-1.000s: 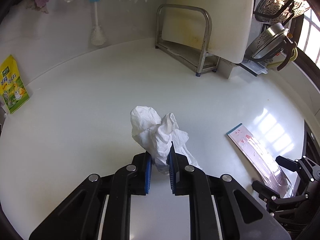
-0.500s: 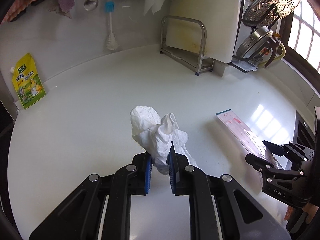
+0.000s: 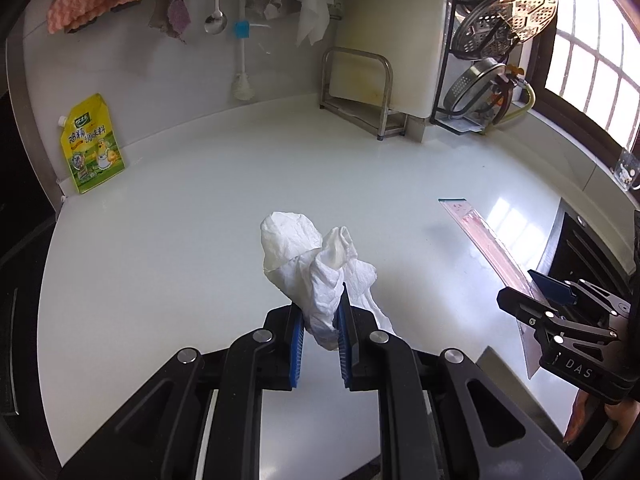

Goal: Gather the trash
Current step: 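Carry the package and tissue over the bin with both tools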

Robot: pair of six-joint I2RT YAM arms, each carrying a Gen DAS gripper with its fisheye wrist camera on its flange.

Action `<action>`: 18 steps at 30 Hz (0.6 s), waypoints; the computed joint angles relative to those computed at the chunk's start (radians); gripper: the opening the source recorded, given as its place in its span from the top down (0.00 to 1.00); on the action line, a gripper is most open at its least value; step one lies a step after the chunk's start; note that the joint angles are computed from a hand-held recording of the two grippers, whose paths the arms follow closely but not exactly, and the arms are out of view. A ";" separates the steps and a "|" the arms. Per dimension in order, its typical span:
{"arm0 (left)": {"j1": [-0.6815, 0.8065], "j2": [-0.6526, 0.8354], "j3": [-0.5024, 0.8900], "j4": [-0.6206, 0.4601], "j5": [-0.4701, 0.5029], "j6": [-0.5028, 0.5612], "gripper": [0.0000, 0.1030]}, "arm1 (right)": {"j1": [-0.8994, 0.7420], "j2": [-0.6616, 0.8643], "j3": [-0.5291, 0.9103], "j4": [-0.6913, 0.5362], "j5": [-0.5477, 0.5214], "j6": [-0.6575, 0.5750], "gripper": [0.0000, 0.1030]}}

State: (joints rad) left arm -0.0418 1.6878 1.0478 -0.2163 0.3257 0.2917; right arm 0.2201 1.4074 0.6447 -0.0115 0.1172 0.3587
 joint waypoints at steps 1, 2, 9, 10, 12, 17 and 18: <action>0.012 -0.028 -0.029 -0.001 0.014 0.007 0.86 | 0.027 -0.045 -0.030 -0.009 0.024 0.022 0.49; 0.022 -0.053 -0.057 -0.001 0.027 0.015 0.86 | 0.052 -0.086 -0.055 -0.020 0.043 0.044 0.49; 0.087 -0.253 -0.269 -0.007 0.079 0.092 0.86 | 0.308 -0.394 -0.222 -0.161 0.242 0.280 0.49; 0.098 -0.285 -0.298 -0.013 0.087 0.103 0.86 | 0.357 -0.427 -0.237 -0.189 0.279 0.324 0.49; 0.122 -0.348 -0.351 -0.029 0.107 0.131 0.86 | 0.451 -0.466 -0.256 -0.239 0.349 0.409 0.49; 0.196 -0.504 -0.466 -0.083 0.165 0.207 0.86 | 0.693 -0.492 -0.267 -0.374 0.503 0.639 0.49; 0.211 -0.533 -0.488 -0.094 0.174 0.221 0.86 | 0.743 -0.489 -0.266 -0.402 0.532 0.690 0.49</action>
State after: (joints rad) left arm 0.1688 1.1548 0.5593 -0.3103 0.4993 0.5129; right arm 0.9628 0.9181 0.3787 -0.4135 0.6488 1.0483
